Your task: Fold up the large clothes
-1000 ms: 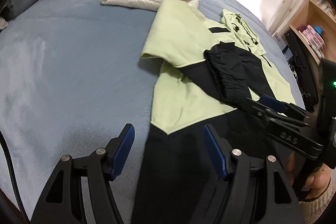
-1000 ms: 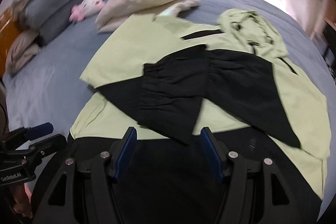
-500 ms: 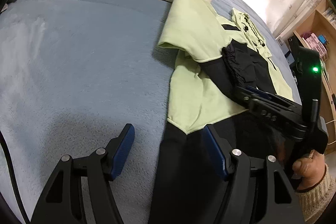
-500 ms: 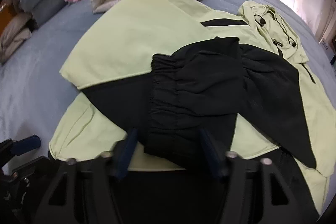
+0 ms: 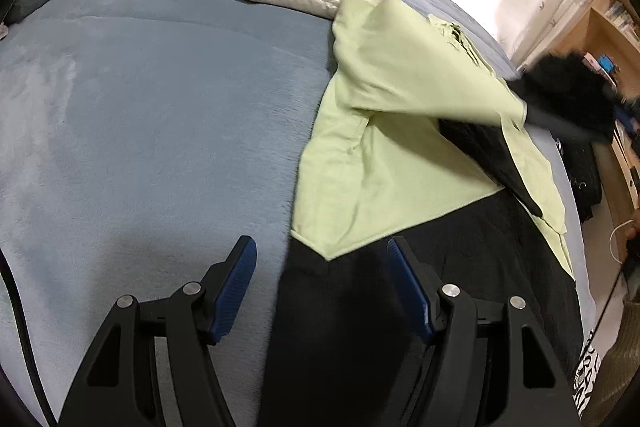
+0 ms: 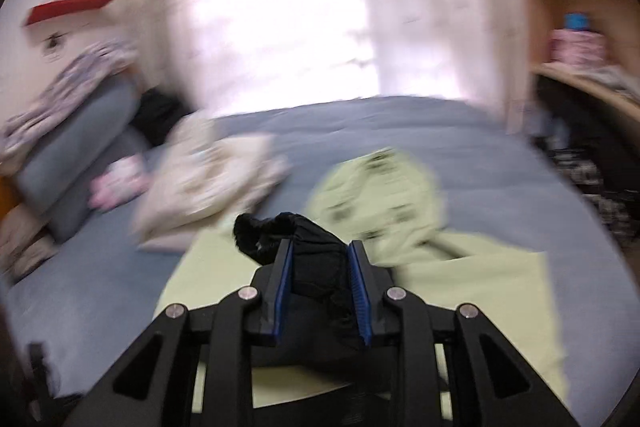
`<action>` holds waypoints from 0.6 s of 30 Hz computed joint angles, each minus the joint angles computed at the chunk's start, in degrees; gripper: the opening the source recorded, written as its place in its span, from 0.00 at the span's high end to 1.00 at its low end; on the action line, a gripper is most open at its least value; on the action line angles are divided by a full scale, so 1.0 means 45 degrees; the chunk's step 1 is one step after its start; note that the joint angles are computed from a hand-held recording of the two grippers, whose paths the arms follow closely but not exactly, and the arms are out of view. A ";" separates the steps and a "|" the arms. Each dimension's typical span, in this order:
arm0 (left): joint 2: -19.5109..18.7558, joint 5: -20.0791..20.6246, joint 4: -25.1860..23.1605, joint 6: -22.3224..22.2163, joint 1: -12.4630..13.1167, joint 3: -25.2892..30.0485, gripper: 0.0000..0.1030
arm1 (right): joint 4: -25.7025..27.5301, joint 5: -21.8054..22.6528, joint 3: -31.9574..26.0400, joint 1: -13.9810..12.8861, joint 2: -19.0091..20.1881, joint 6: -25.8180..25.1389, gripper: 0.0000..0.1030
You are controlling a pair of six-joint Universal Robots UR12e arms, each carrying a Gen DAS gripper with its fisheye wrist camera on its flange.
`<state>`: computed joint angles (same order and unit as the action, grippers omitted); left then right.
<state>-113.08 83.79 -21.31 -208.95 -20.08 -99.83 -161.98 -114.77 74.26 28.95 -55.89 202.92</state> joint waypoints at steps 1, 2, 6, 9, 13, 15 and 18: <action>-0.0030 0.0011 -0.0059 0.0060 -0.0042 0.0058 0.36 | 0.0531 -0.0080 0.0213 -0.0184 -0.0139 0.0733 0.69; -0.0067 0.0025 -0.0172 0.0167 -0.0098 0.0147 0.36 | 0.1595 -0.0076 0.0457 -0.0421 -0.0299 0.1770 0.64; -0.0241 0.0205 -0.0672 0.0675 -0.0233 0.0680 0.36 | 0.4749 0.0801 0.0840 -0.0949 -0.0523 0.3052 0.40; -0.0559 0.0431 -0.1135 0.1337 -0.0298 0.1515 0.36 | 0.4804 0.1671 0.1400 -0.1200 -0.0637 0.3050 0.40; -0.1408 0.0724 -0.2011 0.2007 -0.0312 0.3160 0.35 | 0.3930 0.2782 0.1801 -0.1565 -0.0702 0.3326 0.40; -0.2061 0.0599 -0.2798 0.2068 -0.0245 0.4307 0.34 | 0.3613 0.2924 0.1737 -0.1726 -0.0578 0.3101 0.40; -0.2999 0.0123 -0.3987 0.1739 -0.0093 0.5787 0.33 | 0.3566 0.3075 0.1505 -0.1959 -0.0354 0.2778 0.40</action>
<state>-126.57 84.35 -39.25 -201.13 -20.50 -73.79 -145.94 -100.93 81.03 20.14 -57.48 215.42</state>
